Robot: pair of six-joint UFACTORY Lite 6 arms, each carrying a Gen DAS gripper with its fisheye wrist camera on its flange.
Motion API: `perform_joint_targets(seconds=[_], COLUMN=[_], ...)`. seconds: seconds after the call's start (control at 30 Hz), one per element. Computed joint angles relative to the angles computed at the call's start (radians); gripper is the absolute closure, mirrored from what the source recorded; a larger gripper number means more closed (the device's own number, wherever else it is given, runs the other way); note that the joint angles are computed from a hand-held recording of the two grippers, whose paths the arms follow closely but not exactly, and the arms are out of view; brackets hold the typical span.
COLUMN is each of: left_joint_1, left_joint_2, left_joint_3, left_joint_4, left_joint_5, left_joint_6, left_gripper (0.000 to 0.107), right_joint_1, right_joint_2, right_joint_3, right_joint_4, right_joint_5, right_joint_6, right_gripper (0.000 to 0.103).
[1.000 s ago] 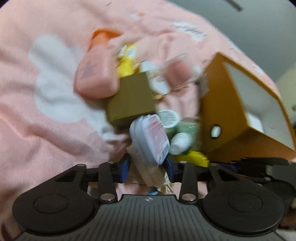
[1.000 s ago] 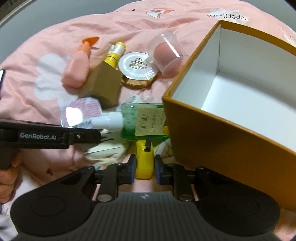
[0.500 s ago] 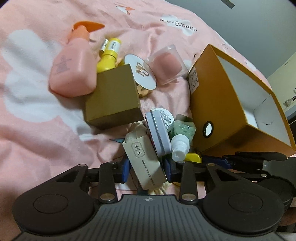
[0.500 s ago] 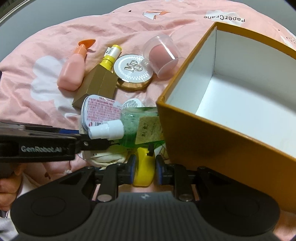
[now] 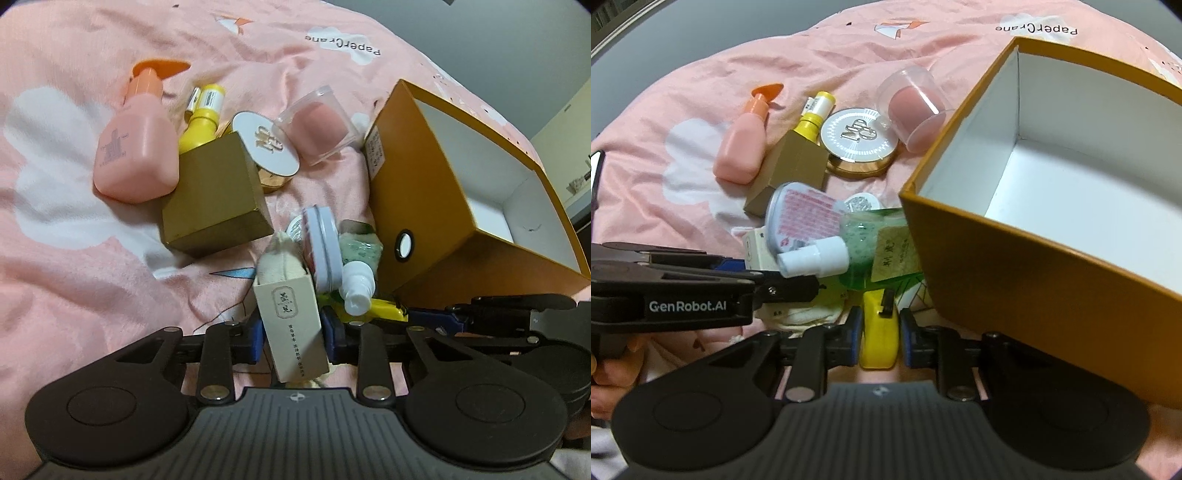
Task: Organize rigid objects
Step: 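Grasp the white calligraphy box with the left tool while the right tool grasps the yellow tape measure, then carry the white box and tape measure over the orange box with both tools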
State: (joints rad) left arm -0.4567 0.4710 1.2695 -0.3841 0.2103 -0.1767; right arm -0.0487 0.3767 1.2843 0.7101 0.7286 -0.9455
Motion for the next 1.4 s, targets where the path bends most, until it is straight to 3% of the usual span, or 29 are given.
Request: perform_joint_targets(seconds=[0.2,0.43,0.67,0.93,1.2,1.4], left_joint_1=[-0.053,-0.106,-0.132,-0.149,-0.136,-0.128], left_joint_2=[-0.063,-0.196,-0.285,-0.300,-0.196,-0.035], left_joint_3=[-0.002,-0.095,-0.136,-0.064,0.169,0.405], left_joint_4=[0.354,0.593,0.721,0.709,0.518,0.282], left_joint_5=[0.077,0.066,0.032,0.019,0.043,0.076], left_joint_6=[-0.334,-0.567,-0.688,-0.631,-0.383,-0.118], left_gripper=[0.076,0.076,0.076,0.076,0.076,0.076], right_joint_1=[-0.033,-0.053,-0.089,-0.150,-0.204,-0.220], right_joint_2=[-0.083,-0.182,-0.288,-0.371,-0.363,-0.275], right_joint_3=[-0.063,-0.125,-0.159,-0.106,0.050,0.189], right_joint_4=[0.023,-0.010,-0.011,-0.008,0.033,-0.011], right_joint_5=[0.003,0.004,0.017,0.068,0.120,0.061], right_joint_6=[-0.038,-0.020,-0.013,-0.040,-0.062,0.002], right_gripper=[0.084,0.084,0.084,0.084,0.084,0.084])
